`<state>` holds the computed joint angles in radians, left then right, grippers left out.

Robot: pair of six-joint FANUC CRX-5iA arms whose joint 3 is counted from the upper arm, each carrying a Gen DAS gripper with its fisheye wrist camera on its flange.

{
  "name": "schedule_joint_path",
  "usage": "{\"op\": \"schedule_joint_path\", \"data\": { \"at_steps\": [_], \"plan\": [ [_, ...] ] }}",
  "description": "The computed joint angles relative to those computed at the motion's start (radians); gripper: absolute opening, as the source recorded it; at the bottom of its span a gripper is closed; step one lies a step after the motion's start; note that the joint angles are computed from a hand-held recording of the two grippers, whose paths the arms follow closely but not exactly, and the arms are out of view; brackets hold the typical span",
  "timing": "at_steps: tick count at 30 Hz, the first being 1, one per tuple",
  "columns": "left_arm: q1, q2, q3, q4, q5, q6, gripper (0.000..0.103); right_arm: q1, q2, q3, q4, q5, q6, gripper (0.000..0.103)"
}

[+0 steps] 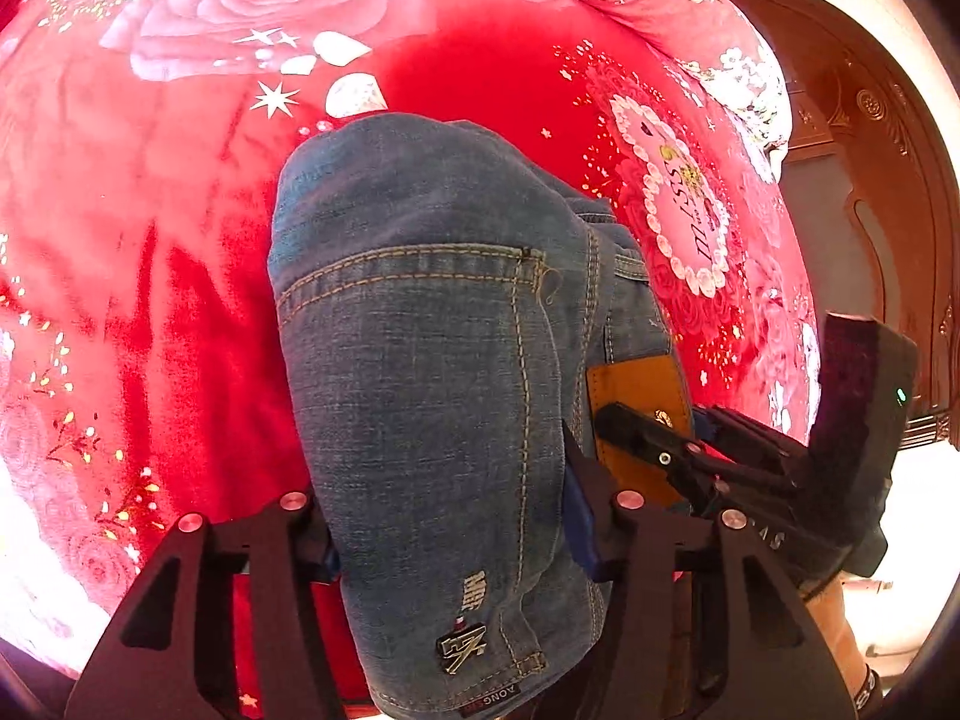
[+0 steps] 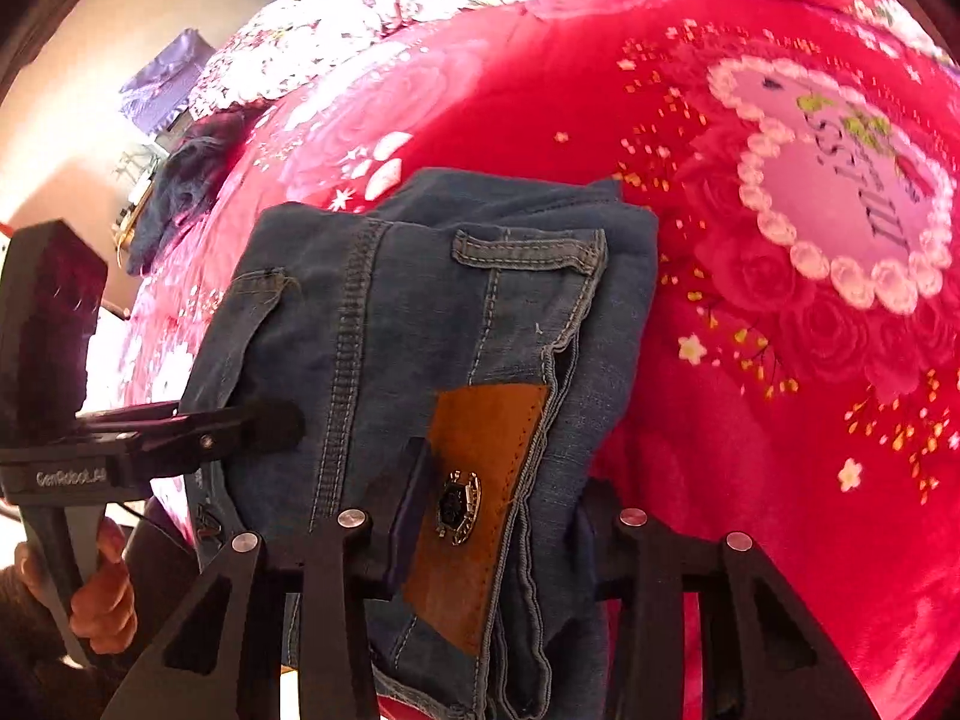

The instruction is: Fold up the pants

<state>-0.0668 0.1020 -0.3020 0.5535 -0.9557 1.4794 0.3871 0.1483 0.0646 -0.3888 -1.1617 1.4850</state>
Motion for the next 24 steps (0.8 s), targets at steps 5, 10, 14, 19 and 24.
{"op": "schedule_joint_path", "data": {
  "at_steps": [5,10,14,19,24],
  "plan": [
    [0.011,-0.008,-0.019,0.042,-0.002,-0.035,0.054,-0.008,-0.018,-0.023,-0.021,0.024,-0.042,0.047],
    [0.026,-0.047,-0.034,0.029,-0.002,-0.069,0.054,-0.002,-0.072,-0.028,-0.076,0.041,-0.012,0.047],
    [0.069,-0.048,-0.034,0.034,-0.015,-0.056,0.054,0.019,-0.049,0.007,-0.091,0.032,-0.024,0.047],
    [0.138,-0.040,0.015,0.032,-0.019,-0.028,0.054,0.026,0.026,0.116,-0.144,0.030,-0.022,0.047],
    [0.175,-0.008,0.141,-0.053,0.016,0.002,0.055,0.050,0.109,0.259,-0.125,0.074,-0.044,0.050]
  ]
}}
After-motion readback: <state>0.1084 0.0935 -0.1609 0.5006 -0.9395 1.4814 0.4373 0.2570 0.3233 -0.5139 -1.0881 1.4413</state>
